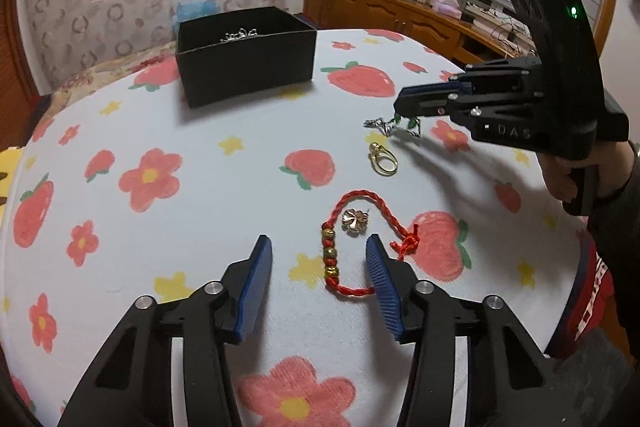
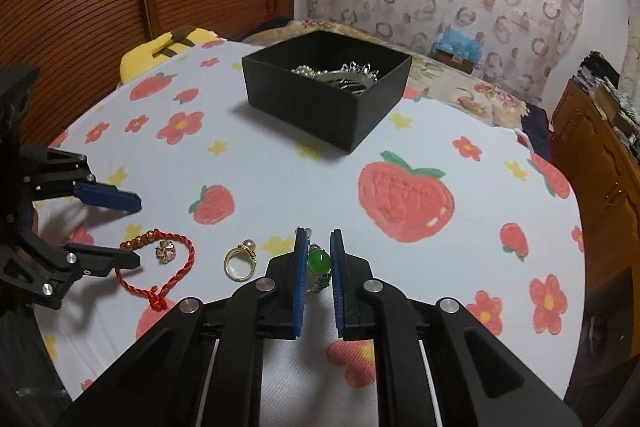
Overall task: Organize jewelry
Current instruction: 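Return both grippers to the table and grasp the green earrings with the right gripper, then grasp the red string bracelet with the left gripper while the right lifts the green earrings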
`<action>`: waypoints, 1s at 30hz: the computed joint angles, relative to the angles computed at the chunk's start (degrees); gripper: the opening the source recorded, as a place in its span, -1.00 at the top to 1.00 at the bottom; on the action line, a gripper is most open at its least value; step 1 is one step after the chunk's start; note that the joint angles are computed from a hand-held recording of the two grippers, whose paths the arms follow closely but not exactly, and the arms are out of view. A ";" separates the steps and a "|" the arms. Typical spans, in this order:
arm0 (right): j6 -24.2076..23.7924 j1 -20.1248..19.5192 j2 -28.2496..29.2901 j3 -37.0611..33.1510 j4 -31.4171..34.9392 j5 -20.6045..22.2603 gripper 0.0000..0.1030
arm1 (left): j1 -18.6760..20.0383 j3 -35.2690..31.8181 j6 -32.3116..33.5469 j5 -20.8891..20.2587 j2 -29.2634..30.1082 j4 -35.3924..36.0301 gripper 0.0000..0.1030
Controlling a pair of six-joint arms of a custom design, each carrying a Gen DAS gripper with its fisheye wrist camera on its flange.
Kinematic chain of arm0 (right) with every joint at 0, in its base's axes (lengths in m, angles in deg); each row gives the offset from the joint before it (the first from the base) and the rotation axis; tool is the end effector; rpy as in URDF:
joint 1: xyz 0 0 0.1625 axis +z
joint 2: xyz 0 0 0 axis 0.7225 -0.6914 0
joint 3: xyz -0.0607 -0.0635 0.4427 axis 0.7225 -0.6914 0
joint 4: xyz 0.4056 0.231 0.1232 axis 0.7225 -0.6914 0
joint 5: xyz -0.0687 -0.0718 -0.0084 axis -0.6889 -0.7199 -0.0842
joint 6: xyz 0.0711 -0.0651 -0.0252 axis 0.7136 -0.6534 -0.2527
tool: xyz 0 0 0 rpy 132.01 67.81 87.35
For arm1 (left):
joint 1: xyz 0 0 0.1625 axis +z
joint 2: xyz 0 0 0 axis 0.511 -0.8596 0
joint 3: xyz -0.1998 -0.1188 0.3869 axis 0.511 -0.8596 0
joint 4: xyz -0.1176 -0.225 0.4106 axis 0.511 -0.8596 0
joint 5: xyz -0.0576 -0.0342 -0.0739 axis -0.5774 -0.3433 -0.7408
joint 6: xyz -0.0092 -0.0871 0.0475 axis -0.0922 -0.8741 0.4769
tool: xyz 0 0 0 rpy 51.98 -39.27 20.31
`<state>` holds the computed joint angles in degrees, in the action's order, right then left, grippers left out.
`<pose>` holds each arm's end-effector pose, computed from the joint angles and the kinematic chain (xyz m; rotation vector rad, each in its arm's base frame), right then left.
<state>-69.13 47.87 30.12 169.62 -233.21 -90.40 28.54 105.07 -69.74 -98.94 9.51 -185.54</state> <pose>0.1656 -0.8014 0.1977 1.2765 -2.3259 0.4485 -0.1924 -0.7000 0.1038 0.6939 2.4255 -0.6629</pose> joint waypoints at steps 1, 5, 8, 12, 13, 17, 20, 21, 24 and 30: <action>-0.10 0.03 -0.13 0.18 -0.37 0.14 0.75 | -0.05 0.01 0.10 0.02 0.06 -0.14 0.29; -0.26 0.14 -0.56 0.71 -1.38 0.71 0.75 | -0.24 -0.23 0.97 0.64 0.55 -0.14 0.89; -0.20 0.20 -0.95 1.06 -1.60 1.39 0.75 | -0.14 -0.27 1.29 0.01 0.47 -0.24 0.88; -0.41 0.43 -1.48 1.64 -2.04 2.09 0.76 | -0.34 -0.02 1.21 0.42 0.04 -1.79 0.88; -0.46 0.49 -1.70 1.75 -1.91 2.47 0.76 | -0.44 0.12 1.31 0.47 -0.18 -2.43 0.88; -0.42 0.62 -2.31 2.07 -1.86 3.34 0.75 | -0.53 0.01 1.83 0.65 -0.57 -3.66 0.88; -0.01 0.86 -2.28 1.93 -2.13 3.61 0.75 | -0.63 -0.26 2.22 0.85 -0.82 -5.13 0.88; 0.08 0.93 -2.30 1.83 -2.10 3.77 0.75 | -0.67 -0.34 2.37 0.76 -0.94 -5.67 0.88; 0.74 1.27 -2.12 1.14 -1.93 4.29 0.75 | -0.83 -0.79 2.82 1.00 -1.18 -7.36 0.88; 1.91 2.51 -1.24 -0.98 -2.29 5.87 0.94 | -0.87 -2.10 3.88 1.92 -1.33 -9.16 0.88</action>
<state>-67.22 50.38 28.88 168.63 -235.50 -84.53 27.67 102.97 -65.86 -97.03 8.18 -194.71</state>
